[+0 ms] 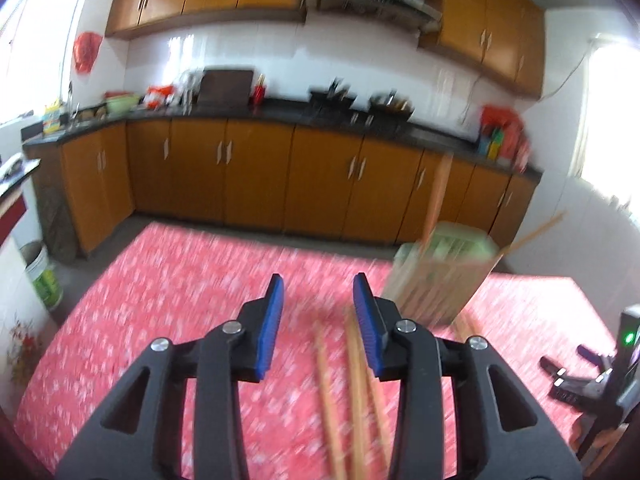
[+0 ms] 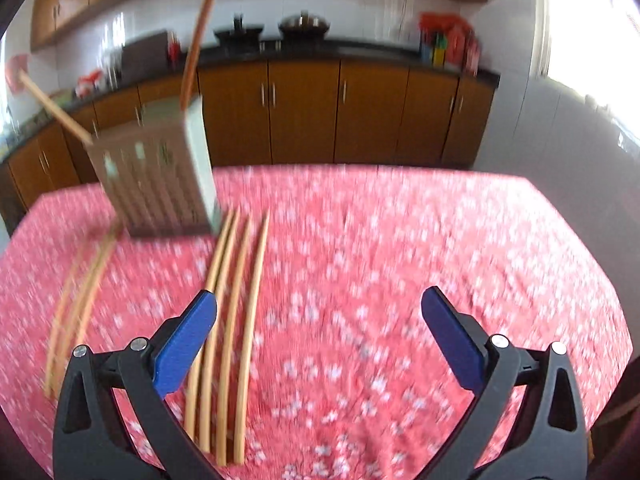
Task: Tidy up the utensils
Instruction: 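Open the right tool to drop the chopstick into the holder, then lower the right tool and grasp another single chopstick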
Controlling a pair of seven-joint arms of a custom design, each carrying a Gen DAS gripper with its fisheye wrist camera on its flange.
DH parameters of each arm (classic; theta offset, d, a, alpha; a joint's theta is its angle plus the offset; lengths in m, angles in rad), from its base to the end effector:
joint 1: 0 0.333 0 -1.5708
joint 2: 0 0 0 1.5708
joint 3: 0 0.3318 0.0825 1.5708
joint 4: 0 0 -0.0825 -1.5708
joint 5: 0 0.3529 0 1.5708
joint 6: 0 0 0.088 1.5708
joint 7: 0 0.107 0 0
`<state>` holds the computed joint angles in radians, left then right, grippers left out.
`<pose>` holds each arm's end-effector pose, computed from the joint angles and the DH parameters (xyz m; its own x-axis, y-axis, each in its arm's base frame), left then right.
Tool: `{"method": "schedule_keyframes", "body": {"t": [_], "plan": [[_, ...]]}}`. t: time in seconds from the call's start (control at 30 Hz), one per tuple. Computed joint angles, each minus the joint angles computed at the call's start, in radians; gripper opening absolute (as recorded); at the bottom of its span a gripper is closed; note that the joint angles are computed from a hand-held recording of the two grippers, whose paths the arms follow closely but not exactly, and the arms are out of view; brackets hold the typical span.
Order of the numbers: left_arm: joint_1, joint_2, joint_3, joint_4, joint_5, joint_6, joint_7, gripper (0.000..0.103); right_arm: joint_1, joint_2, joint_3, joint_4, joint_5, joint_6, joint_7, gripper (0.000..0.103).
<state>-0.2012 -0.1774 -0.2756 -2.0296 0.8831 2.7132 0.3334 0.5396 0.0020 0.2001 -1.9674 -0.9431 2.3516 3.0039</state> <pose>0.4452 -0.2749 0.6348 0.0089 -0.9918 0.1271 -0.4982 -0.1146 -0.8595 0.4245 0.3719 0.5426 -0.1298 -0.9915 -0.0022 -0.6521 0.0870 -0.7531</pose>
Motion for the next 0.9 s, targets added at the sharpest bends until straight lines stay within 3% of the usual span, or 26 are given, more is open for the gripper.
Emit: {"method": "schedule_keyframes", "body": {"t": [0.1,0.17,0.47,0.6,0.63,0.9], "plan": [[-0.011,-0.01,0.015,-0.076,-0.065,-0.016,0.03,0.036,-0.009,-0.004,-0.008,-0.046,0.005,0.1,0.049,0.093],[-0.017,-0.006,0.023,-0.108,-0.111,-0.018,0.053,0.037,-0.015,0.006,-0.011,-0.056,0.055,0.137,0.036,0.076],[-0.052,0.023,0.024,-0.165,-0.21,0.009,0.147,0.036,-0.007,0.048,-0.013,-0.065,0.135,0.208,-0.045,0.031],[-0.067,0.038,0.028,-0.167,-0.264,0.026,0.202,0.033,-0.003,0.064,-0.015,-0.064,0.155,0.229,-0.077,0.023],[-0.072,0.041,0.032,-0.171,-0.287,0.034,0.222,0.032,-0.001,0.072,-0.014,-0.054,0.175,0.212,-0.101,0.01],[-0.096,0.064,0.043,-0.178,-0.433,0.049,0.359,0.019,0.003,0.066,-0.025,-0.059,0.151,0.184,-0.047,0.008]]}}
